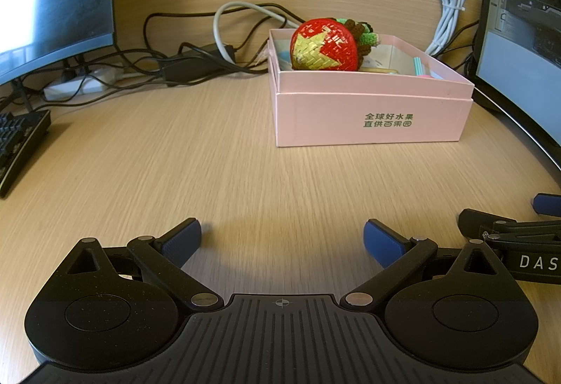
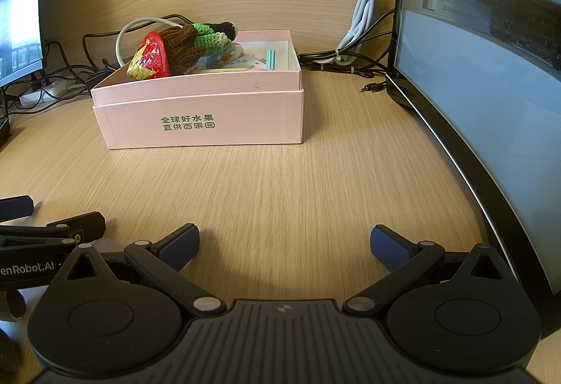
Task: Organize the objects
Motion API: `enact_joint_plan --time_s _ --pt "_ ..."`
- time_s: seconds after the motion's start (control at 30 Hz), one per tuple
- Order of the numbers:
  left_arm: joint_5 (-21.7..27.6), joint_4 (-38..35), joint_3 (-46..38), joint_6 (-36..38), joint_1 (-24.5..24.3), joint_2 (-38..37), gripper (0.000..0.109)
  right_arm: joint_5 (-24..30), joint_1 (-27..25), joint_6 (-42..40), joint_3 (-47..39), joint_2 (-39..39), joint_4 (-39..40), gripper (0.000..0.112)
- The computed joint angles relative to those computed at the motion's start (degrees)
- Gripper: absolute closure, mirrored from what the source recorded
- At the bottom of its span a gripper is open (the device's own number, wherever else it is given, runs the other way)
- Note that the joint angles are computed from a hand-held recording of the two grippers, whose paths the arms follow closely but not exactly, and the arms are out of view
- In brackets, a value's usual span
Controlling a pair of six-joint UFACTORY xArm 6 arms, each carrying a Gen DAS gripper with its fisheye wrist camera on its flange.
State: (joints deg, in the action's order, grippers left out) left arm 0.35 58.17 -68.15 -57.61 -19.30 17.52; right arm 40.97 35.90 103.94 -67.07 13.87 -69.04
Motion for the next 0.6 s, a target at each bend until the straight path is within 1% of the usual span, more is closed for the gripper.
enact_joint_plan --time_s 0.6 --pt "0.05 0.27 0.06 -0.21 0.03 -0.09 0.007 0.00 0.01 -0.12 0.03 -0.06 0.10 0.009"
